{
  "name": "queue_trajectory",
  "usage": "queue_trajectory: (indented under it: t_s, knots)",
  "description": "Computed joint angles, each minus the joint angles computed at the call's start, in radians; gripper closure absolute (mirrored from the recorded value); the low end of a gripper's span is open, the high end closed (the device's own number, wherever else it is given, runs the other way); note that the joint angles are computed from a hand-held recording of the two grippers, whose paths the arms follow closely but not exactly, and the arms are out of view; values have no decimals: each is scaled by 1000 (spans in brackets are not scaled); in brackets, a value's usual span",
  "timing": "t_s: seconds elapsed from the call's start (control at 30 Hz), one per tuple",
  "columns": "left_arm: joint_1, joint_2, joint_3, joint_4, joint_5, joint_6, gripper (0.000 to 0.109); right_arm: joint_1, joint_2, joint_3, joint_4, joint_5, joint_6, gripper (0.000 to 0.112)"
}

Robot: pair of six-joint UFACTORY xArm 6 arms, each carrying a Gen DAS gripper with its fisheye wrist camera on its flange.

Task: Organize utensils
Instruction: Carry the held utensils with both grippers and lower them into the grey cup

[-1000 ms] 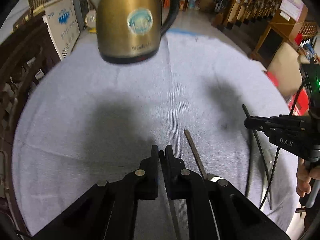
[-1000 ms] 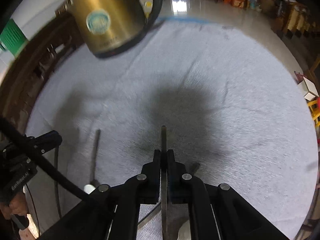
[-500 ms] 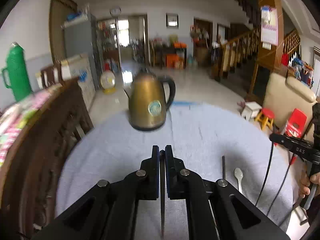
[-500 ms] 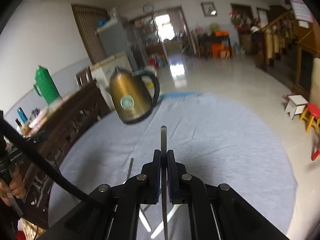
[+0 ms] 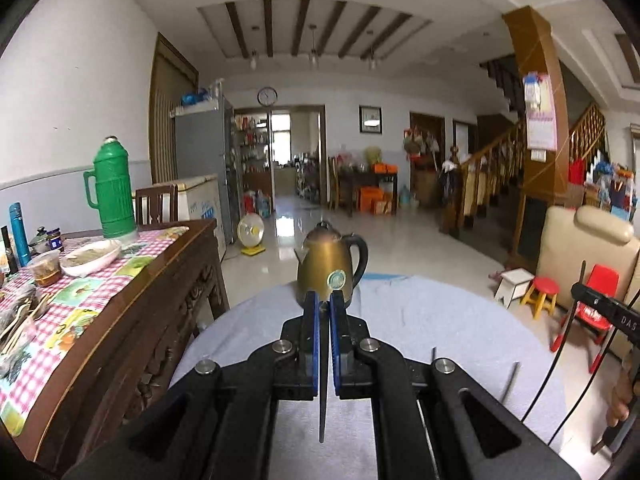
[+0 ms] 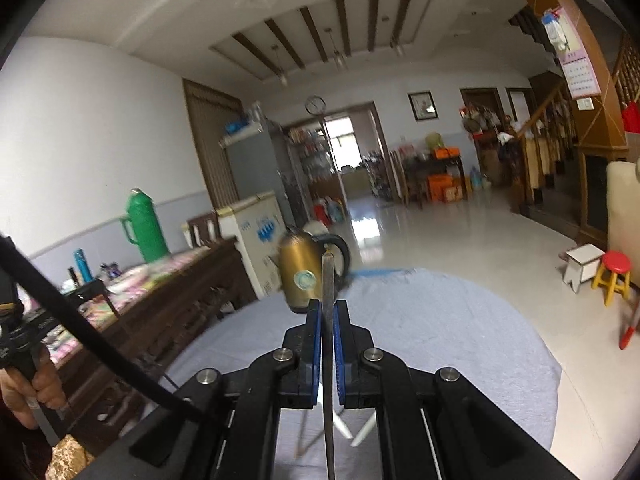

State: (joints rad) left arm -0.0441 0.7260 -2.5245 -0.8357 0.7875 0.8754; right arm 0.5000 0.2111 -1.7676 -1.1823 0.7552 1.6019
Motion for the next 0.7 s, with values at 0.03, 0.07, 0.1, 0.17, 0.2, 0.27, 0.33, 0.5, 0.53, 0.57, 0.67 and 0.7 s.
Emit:
queue_trajectory:
  t_s: [0.03, 0.07, 0.1, 0.17, 0.2, 0.27, 0.33, 0.5, 0.53, 0.57, 0.67, 0.7]
  knots:
    - [6, -63, 91, -45, -15, 47, 103, 15, -5, -2, -19, 3, 17, 106]
    - [9, -99, 143, -73, -22, 78, 103, 28, -6, -8, -32, 9, 25, 106]
    - [14, -137, 194, -101, -25, 107, 103, 39, -10, -6, -46, 13, 36, 106]
    - [27, -202, 273, -145, -8, 149, 103, 64, -14, -12, -74, 17, 59, 106]
    - [37, -227, 297, -166, 13, 163, 103, 72, -10, -18, -82, 20, 66, 106]
    - [49, -271, 347, -202, 37, 187, 103, 95, 1, -40, -100, 29, 71, 106]
    - [63, -308, 382, -247, 67, 212, 103, 108, 10, -57, -111, 35, 78, 106]
    - [82, -388, 467, -345, 129, 272, 103, 142, 46, -107, -168, 56, 113, 106]
    - [81, -404, 487, -359, 135, 280, 103, 148, 67, -130, -179, 63, 117, 106]
    - [79, -415, 503, -368, 139, 284, 103, 154, 87, -151, -187, 79, 116, 106]
    - [65, -431, 534, -388, 150, 282, 103, 160, 143, -205, -170, 99, 104, 106]
    - [61, -432, 540, -385, 152, 279, 103, 155, 158, -216, -153, 88, 106, 106]
